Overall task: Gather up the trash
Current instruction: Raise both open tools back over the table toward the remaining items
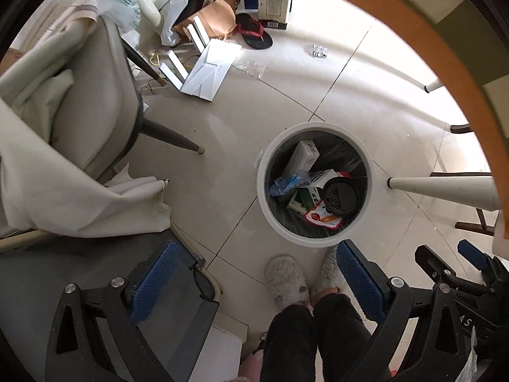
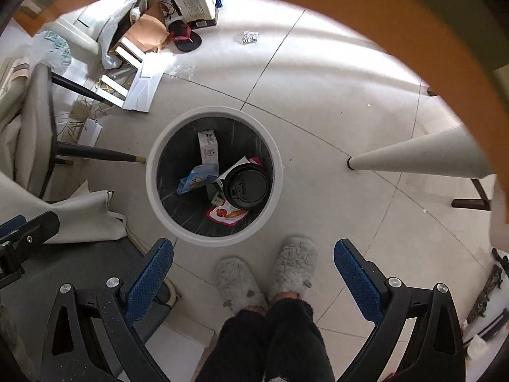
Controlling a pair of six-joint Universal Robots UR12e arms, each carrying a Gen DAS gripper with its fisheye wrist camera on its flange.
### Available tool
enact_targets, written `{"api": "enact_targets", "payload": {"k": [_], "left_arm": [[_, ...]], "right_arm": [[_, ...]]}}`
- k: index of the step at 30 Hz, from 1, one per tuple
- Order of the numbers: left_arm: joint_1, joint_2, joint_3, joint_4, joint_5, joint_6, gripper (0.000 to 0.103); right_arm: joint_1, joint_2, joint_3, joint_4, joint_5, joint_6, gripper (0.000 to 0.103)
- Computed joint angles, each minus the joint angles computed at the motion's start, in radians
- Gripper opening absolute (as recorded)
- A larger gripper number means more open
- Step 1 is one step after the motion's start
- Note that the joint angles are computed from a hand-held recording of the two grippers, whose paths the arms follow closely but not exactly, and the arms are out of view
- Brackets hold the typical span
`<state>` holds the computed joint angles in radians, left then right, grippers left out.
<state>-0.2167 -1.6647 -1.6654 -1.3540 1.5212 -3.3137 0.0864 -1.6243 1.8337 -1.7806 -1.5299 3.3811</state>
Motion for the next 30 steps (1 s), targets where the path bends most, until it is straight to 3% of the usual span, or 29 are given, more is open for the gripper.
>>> {"api": "enact_targets", "payload": {"k": [12, 20, 26, 30], "left_arm": [[-0.009, 0.07, 0.125, -0.178, 0.002, -0.01, 0.102], [-0.021, 0.075, 0.28, -0.276, 0.015, -0.028, 0.102], [-0.041, -0.002, 0.473, -0.275, 0.04, -0.064, 0.102], [-0.076, -0.122, 0.678, -0.276, 0.107, -0.083, 0.102]], "right_arm": [[-0.008, -0.048, -0.176, 0.186, 0.006, -0.027, 0.102], [-0.044, -0.047, -0.352, 0.324, 0.087, -0.047, 0.102], [-0.117, -0.005, -0.511, 0.353, 0.194, -0.042, 0.102], [-0.168, 0.066, -0.649, 0.38, 0.209, -0.072, 0.102]]}}
